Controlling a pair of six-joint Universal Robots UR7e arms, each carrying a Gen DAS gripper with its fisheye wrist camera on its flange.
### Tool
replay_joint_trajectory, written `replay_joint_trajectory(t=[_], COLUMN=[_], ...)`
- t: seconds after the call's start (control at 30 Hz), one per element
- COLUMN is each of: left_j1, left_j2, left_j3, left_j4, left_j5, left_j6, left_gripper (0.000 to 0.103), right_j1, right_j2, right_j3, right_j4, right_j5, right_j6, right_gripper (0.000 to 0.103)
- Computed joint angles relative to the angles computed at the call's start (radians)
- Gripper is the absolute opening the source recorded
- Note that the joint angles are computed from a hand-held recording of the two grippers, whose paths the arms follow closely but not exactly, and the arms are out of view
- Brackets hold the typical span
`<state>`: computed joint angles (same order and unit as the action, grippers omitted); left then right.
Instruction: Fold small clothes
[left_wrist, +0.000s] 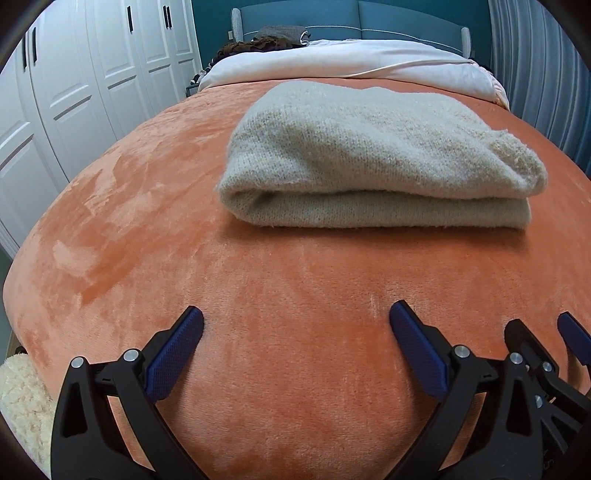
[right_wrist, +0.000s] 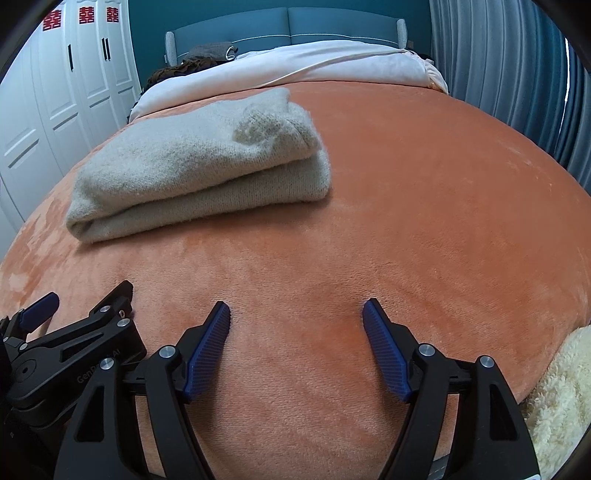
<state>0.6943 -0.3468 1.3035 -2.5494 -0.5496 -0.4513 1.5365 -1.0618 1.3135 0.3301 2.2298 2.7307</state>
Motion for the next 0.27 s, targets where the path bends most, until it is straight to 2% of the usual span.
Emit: replay_joint_trajectory(t=[0.27], left_j1=[0.002], left_j2=[-0.004], left_j3=[0.013], left_j4=[-0.03], left_j5=[-0.011], left_j6=[-0.001], left_gripper=[0.098], right_j1=[-0.014], right_j2=[-0.011], right_j3=[-0.001], right_j4=[0.018], right_j5=[-0.037], right_j6=[0.006], right_gripper=[0.077])
